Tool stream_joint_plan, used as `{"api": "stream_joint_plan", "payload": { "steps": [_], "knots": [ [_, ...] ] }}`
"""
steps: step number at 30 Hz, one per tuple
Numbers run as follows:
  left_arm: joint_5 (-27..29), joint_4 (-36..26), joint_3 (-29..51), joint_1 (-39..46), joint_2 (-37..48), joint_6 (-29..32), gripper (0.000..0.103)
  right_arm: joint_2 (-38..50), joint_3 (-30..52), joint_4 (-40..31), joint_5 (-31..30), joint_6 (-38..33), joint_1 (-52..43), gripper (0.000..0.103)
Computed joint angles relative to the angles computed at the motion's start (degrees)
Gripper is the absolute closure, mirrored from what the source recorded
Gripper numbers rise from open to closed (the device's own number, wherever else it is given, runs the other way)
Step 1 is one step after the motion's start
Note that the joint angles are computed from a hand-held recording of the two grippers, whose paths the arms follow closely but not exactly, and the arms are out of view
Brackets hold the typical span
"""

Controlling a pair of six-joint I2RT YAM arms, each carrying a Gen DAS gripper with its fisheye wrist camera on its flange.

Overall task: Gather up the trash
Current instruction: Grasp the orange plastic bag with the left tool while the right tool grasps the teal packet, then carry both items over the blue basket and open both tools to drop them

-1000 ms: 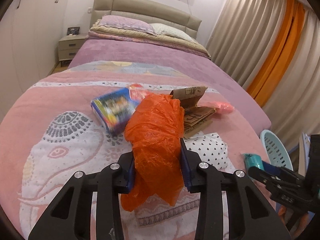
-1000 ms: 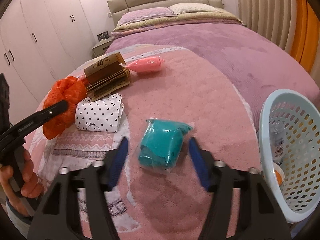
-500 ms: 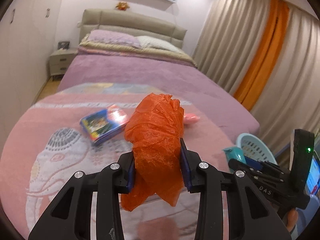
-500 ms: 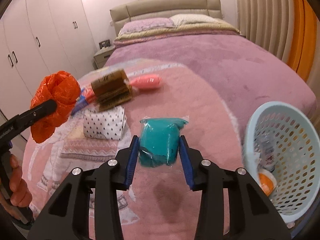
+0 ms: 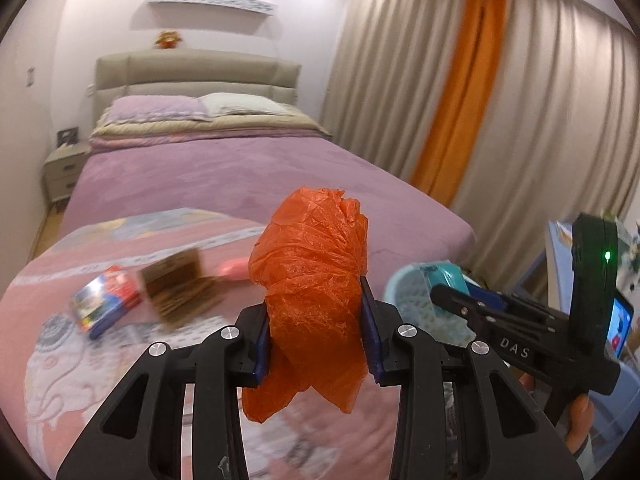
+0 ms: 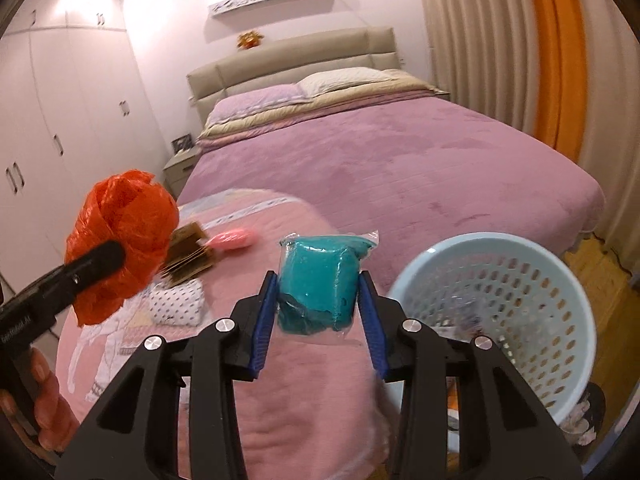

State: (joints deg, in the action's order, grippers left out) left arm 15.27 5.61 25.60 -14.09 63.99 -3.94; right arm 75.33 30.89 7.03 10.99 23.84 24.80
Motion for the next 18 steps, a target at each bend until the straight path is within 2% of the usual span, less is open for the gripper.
{"api": "stream_joint_plan", "payload": {
  "steps": [9, 18],
  "knots": [
    [-8.14, 4.43, 7.74, -15.6, 13.42, -1.73, 0.068, -4.65, -3.62, -0.8, -5.9, -2.37, -13.33, 0.066],
    [-11.25, 6.34, 18.86, -23.56, 30.78, -2.43, 0.068, 0.27, -3.35, 1.47, -11.14, -4.95, -27.16, 0.066]
  ]
}}
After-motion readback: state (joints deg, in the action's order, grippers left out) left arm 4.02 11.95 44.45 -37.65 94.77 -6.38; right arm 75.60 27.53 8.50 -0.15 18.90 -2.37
